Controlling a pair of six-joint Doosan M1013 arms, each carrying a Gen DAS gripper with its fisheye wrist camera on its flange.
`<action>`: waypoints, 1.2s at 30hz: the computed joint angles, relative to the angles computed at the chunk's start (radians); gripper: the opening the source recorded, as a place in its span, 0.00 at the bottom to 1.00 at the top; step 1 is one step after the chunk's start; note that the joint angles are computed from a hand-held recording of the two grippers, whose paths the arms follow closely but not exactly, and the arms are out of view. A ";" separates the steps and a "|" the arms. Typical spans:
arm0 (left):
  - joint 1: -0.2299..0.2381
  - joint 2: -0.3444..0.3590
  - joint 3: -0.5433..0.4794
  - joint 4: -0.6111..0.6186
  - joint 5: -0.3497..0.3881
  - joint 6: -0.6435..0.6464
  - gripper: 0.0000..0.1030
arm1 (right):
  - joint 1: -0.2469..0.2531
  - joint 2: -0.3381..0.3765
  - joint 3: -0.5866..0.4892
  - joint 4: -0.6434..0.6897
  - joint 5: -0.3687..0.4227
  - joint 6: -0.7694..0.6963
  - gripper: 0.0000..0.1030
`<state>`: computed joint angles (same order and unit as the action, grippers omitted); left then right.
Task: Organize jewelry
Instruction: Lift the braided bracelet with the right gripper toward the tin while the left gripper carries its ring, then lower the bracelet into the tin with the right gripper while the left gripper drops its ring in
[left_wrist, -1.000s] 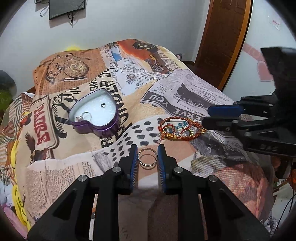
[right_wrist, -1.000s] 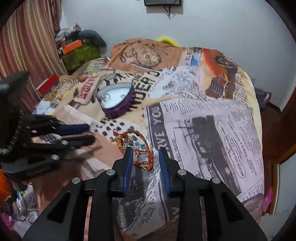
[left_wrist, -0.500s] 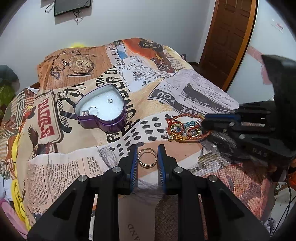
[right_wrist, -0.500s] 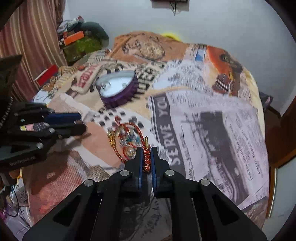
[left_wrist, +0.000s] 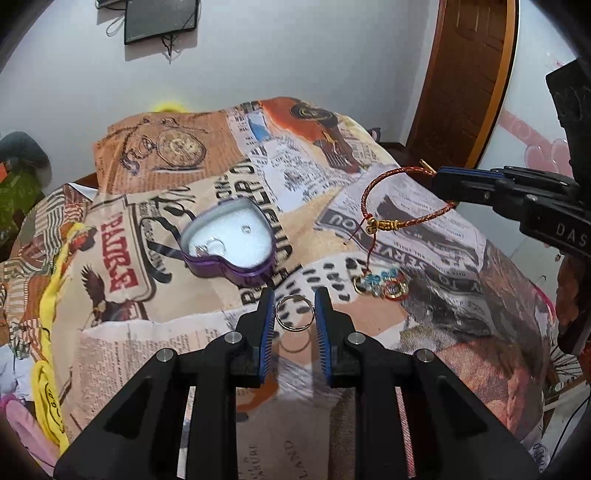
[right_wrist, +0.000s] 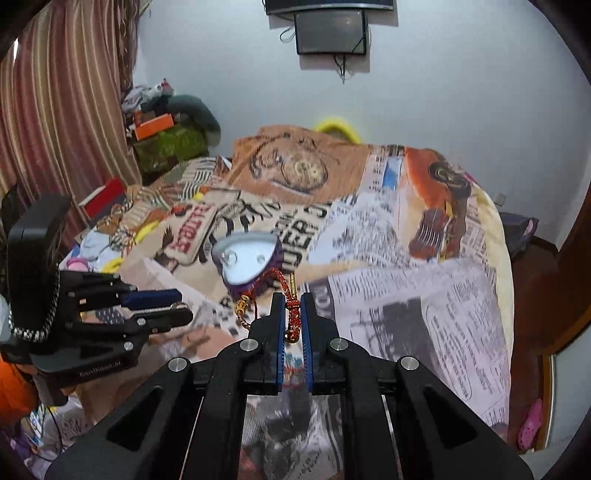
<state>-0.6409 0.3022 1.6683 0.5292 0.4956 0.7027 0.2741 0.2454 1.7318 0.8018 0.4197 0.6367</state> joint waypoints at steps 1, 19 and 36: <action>0.002 -0.002 0.001 0.011 -0.001 -0.011 0.20 | 0.001 0.002 -0.005 0.016 -0.002 -0.008 0.07; 0.052 -0.016 0.005 0.151 -0.005 -0.172 0.20 | 0.016 0.062 -0.093 0.173 0.012 -0.080 0.07; 0.115 0.057 -0.059 0.047 -0.003 -0.065 0.20 | 0.050 0.215 -0.261 -0.065 0.157 0.196 0.07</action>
